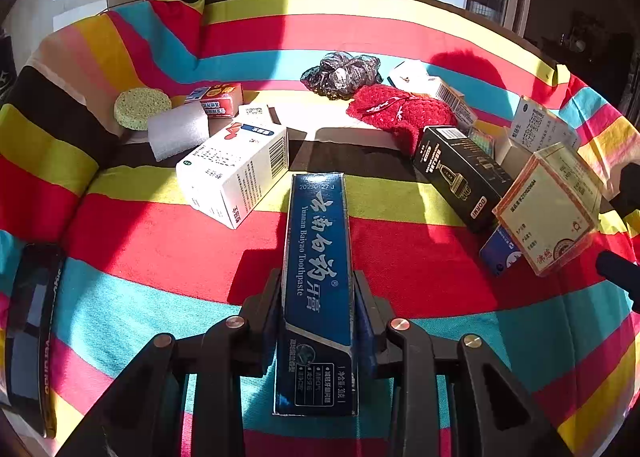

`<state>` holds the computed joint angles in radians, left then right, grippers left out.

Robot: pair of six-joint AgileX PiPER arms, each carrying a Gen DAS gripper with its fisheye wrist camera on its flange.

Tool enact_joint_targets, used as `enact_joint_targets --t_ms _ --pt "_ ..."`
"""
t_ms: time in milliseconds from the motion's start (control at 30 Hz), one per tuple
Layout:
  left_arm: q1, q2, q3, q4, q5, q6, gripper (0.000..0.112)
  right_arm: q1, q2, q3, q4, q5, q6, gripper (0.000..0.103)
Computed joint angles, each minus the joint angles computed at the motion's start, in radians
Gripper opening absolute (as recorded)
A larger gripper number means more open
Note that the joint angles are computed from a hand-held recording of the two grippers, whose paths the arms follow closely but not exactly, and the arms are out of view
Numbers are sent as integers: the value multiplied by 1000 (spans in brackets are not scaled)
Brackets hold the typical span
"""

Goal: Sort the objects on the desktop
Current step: 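Hold the blue toothpaste box in the left tool while the right tool grasps the beige medicine box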

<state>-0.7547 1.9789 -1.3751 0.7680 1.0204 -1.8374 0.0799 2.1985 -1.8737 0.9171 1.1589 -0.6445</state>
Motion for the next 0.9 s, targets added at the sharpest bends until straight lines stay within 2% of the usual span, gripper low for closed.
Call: enact_joint_targets --t_ms 67,133,200,233,300,367,400,433,467,500,533,567,600,700,733,767,800,833,900 --pt "-1 1 -1 -2 6 8 33 64 -2 -21 -48 -76 94 93" --pt "-2 0 2 0 4 7 33 125 -13 21 -97 -202 182 93" --pt "-1 -12 23 9 -13 -10 33 158 -20 58 -141 -290 297 93" --pt "0 -23 41 19 -27 -23 33 165 -8 55 -138 -311 317 94" --pt "2 -35 60 31 -42 -43 33 168 23 -5 -163 -281 341 93" --pt "-5 -41 87 65 -71 -88 33 162 4 8 -167 -288 272 83" --pt "-6 -42 90 70 -73 -94 33 155 10 -22 -175 -256 260 74" --pt "-7 -42 90 70 -72 -94 33 135 15 -33 -143 -216 210 58" --pt "-7 -41 89 70 -71 -94 33 104 14 -20 -72 -181 119 49" --pt "-8 -43 91 71 -73 -96 33 81 7 -10 -40 -150 67 34" --pt "-4 -53 103 72 -80 -94 34 55 -24 30 -27 -152 10 13" --pt "-4 -60 113 77 -89 -104 34 40 -57 69 -44 -177 -13 5" --pt "-2 -67 123 83 -98 -112 34 21 -81 97 -58 -191 -28 5" --pt "-3 -71 130 85 -101 -118 34 -5 -53 26 -134 -103 7 9" --pt "-3 -65 119 80 -90 -108 34 -5 -63 42 -143 -121 25 17" --pt "-3 -65 118 78 -86 -104 34 -3 -79 74 -137 -146 30 30" --pt "-5 -57 107 78 -76 -99 34 0 -91 103 -123 -169 34 72" --pt "-6 -57 107 77 -74 -98 34 3 -116 154 -91 -213 23 97" --pt "-9 -47 91 74 -59 -92 34 36 -167 245 -21 -313 -17 97"
